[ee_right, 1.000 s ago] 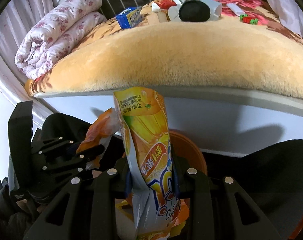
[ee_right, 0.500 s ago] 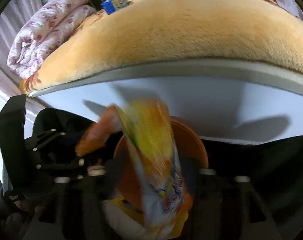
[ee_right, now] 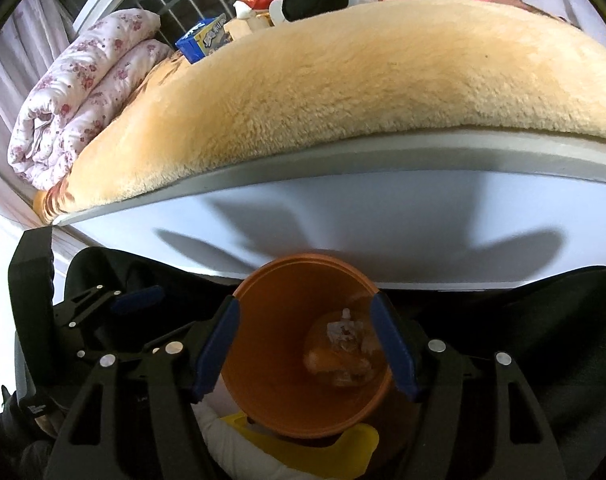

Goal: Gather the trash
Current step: 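Carry both items over the orange bin and open both grippers, then return both tools to the bed and grasp the blue Oreo box with the left gripper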

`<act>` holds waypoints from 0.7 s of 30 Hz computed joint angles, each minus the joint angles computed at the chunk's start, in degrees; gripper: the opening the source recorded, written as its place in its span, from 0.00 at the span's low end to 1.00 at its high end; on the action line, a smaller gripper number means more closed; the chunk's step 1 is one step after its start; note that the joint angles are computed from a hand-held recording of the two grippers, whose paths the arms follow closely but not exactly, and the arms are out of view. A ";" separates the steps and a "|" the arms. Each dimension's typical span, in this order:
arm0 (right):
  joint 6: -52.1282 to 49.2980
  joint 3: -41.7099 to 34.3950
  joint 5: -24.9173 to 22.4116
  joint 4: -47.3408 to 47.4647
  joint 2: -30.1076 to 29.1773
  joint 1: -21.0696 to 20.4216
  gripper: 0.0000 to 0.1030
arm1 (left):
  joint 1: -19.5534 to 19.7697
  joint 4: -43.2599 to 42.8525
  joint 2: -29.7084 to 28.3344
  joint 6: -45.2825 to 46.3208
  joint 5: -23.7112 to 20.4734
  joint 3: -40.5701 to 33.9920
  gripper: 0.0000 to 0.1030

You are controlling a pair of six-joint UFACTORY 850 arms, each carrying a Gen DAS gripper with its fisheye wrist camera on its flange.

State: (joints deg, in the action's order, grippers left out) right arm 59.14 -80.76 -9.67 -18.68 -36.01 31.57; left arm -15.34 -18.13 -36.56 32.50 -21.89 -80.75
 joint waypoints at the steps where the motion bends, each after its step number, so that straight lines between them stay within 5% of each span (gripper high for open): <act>1: 2.63 0.13 -0.14 -2.80 0.25 0.12 0.65 | -0.09 0.18 -0.17 -0.22 0.43 -0.02 0.66; 6: 10.26 0.38 -0.67 -12.01 1.54 0.28 0.65 | -0.37 2.62 1.70 -2.16 2.93 1.07 0.66; 12: 16.07 -1.98 -2.92 -22.25 3.28 -0.35 0.65 | 0.60 -5.77 4.74 5.12 5.90 0.59 0.67; 17: 16.31 -9.36 -6.33 -26.21 1.05 -2.58 0.65 | 0.61 -7.45 5.26 4.19 8.18 -2.88 0.76; 21: 6.13 -21.54 -10.26 -18.87 -5.73 -4.64 0.65 | 0.59 -3.13 2.95 -2.49 8.57 -7.83 0.79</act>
